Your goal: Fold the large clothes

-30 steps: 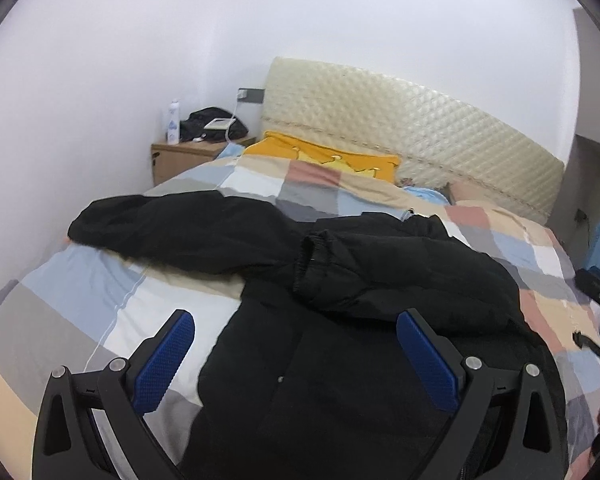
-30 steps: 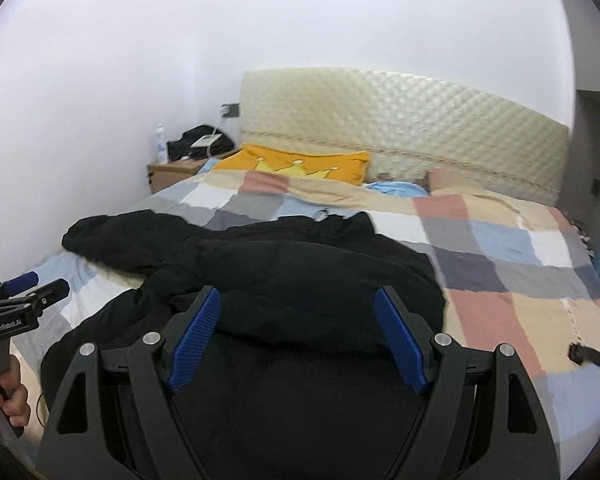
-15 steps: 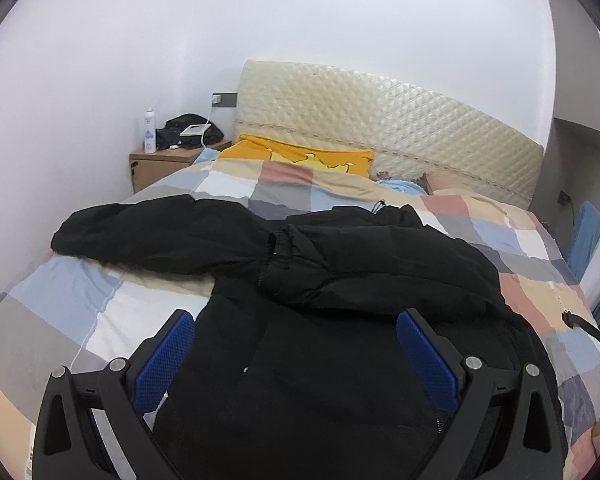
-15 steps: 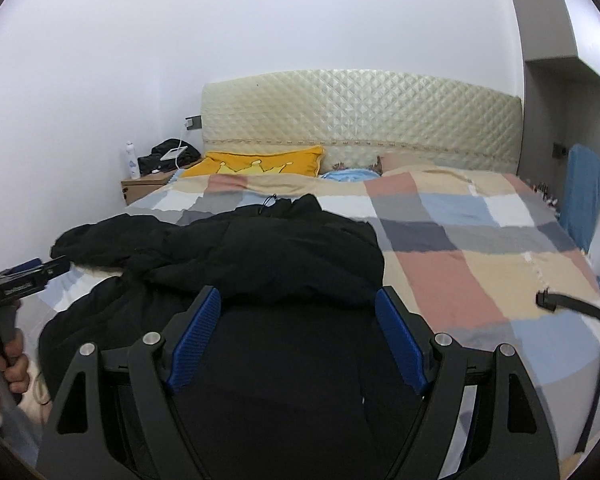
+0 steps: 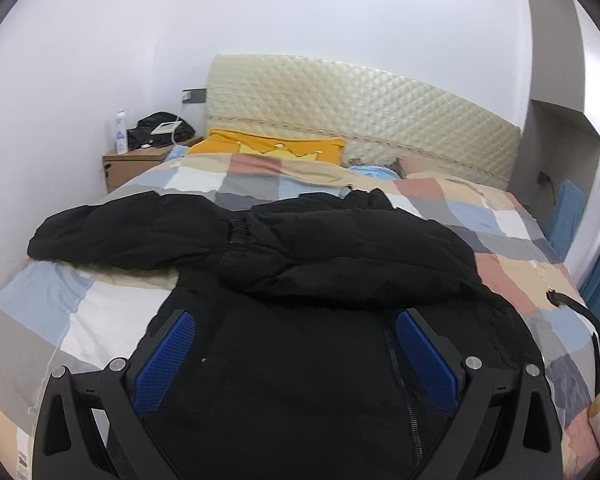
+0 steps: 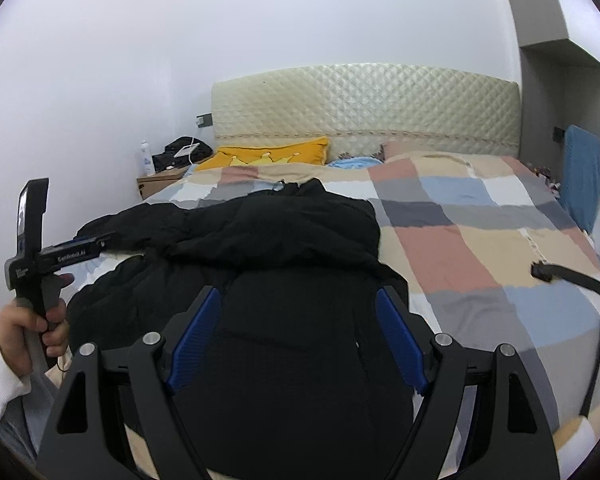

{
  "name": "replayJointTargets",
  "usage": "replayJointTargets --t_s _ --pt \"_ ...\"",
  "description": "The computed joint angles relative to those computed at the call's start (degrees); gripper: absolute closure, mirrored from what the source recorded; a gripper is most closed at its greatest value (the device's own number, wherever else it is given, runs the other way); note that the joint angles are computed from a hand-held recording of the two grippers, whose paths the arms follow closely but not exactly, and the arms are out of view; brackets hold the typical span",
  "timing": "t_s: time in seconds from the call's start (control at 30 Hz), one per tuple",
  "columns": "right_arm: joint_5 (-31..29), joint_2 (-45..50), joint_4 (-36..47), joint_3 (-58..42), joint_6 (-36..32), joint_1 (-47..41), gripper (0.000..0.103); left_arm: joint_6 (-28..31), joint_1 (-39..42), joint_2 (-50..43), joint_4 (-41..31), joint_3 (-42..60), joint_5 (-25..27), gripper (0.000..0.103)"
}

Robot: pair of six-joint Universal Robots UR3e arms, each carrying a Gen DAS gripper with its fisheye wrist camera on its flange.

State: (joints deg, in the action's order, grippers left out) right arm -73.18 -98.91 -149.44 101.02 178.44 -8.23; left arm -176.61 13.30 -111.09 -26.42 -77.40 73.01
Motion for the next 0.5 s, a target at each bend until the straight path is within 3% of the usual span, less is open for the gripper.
replayJointTargets --t_s 0.33,0.5 --pt "-3.7 -7.4 -1.2 8.4 1.7 0.7 0.021 0.6 -1.7 1.3 0.4 -1.5 -1.1 0.001" --pt "-1.7 -8.1 -2.1 9.9 2.1 -1.1 0.021 1.5 -1.0 0.1 -1.8 0.8 -2.9 0.001"
